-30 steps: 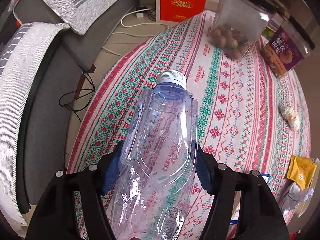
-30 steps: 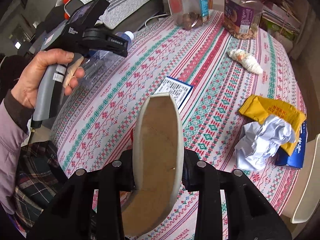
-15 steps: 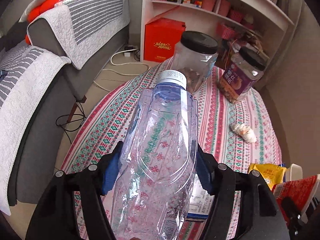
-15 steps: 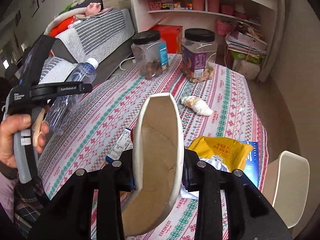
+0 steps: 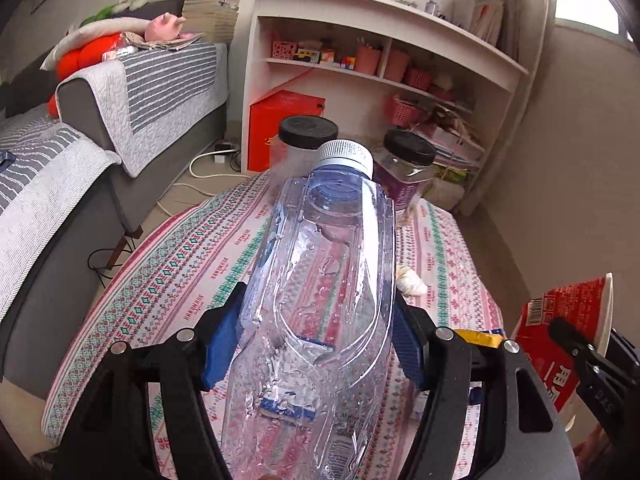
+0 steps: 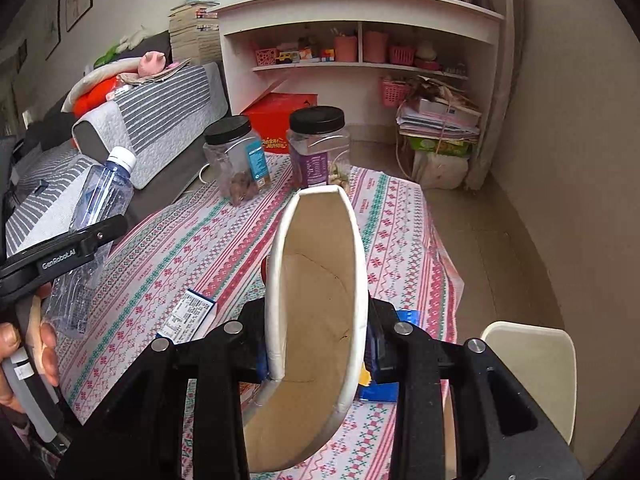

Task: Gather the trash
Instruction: 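Carry the water bottle and noodle cup with both tools to the white bin, then open both tools over the bin, releasing bottle and noodle cup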

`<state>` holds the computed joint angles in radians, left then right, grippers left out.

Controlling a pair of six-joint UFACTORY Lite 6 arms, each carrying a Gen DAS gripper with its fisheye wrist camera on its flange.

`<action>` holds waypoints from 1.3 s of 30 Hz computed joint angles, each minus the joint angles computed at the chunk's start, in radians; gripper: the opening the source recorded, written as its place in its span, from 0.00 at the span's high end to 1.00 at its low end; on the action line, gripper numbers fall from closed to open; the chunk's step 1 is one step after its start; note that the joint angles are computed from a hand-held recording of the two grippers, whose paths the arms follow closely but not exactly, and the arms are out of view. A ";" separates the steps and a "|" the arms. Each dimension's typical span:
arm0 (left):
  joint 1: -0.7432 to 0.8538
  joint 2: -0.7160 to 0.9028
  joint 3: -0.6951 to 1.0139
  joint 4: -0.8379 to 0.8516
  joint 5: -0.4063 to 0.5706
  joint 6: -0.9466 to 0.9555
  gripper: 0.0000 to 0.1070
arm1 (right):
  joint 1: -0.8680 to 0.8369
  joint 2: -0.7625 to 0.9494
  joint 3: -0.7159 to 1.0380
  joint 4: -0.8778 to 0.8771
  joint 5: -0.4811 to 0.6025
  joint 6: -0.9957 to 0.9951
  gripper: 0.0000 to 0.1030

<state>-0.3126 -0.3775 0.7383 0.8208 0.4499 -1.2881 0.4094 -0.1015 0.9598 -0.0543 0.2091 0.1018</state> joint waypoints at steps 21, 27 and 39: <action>-0.566 0.526 0.524 0.152 0.223 -0.276 0.39 | -0.753 -0.049 -0.047 0.992 0.193 -1.226 0.69; -0.643 0.770 0.805 0.085 0.236 -0.183 0.39 | -0.915 0.008 -0.009 1.034 0.255 -1.279 0.59; -0.713 1.255 1.514 -0.155 0.363 0.135 0.39 | -1.129 0.057 0.029 1.116 0.346 -1.380 0.49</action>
